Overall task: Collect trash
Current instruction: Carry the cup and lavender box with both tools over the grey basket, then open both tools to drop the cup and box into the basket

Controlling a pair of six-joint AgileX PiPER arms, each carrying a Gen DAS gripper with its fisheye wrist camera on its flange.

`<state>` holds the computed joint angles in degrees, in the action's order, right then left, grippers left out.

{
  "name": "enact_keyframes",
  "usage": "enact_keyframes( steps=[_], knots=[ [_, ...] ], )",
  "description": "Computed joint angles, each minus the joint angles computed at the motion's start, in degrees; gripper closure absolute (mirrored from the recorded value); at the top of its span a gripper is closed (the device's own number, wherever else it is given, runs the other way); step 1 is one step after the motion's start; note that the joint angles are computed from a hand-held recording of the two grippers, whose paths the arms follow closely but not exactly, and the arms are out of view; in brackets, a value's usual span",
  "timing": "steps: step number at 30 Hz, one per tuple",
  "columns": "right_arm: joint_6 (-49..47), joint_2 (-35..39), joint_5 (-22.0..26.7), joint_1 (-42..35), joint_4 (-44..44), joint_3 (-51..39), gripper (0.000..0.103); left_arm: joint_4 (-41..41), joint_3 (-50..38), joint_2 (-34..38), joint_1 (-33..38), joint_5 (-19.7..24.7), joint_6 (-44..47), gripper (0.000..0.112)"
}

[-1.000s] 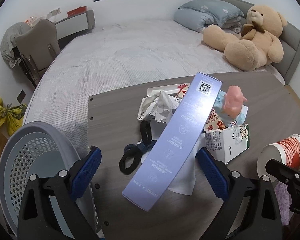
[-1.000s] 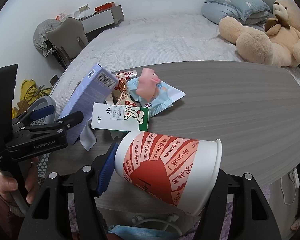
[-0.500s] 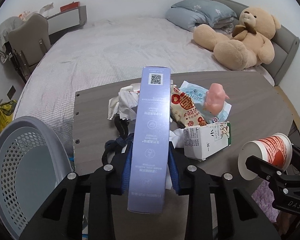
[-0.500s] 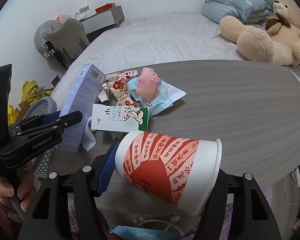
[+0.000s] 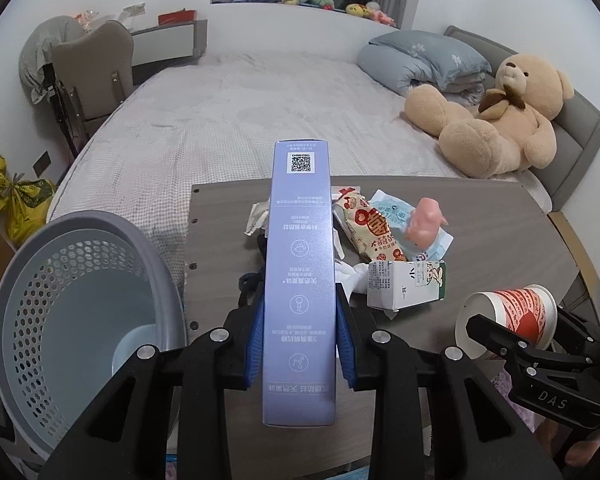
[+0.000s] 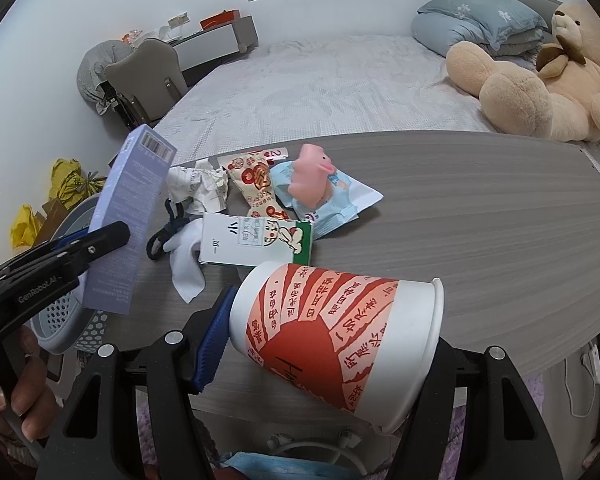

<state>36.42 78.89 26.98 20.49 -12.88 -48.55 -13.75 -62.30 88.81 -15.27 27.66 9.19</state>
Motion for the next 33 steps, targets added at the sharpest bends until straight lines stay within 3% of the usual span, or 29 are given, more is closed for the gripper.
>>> enact_keyframes(
  steps=[12, 23, 26, 33],
  knots=[
    [1.21, 6.46, 3.66, 11.37, -4.31, -12.06, 0.040, 8.25, 7.70, -7.55, 10.87, -3.21, -6.83, 0.082],
    [-20.13, 26.63, 5.80, 17.78, 12.19, -36.10, 0.040, 6.24, 9.45, -5.38, 26.40, -3.70, -1.34, 0.082],
    [-27.02, 32.19, 8.66, 17.81, 19.04, -43.25, 0.040, 4.76, 8.91, -4.52, 28.77, -3.03, 0.66, 0.082],
    [-34.94, 40.42, 13.01, 17.68, 26.04, -54.12, 0.040, 5.05, 7.94, -2.30, 31.62, -2.26, 0.65, 0.081]
  ],
)
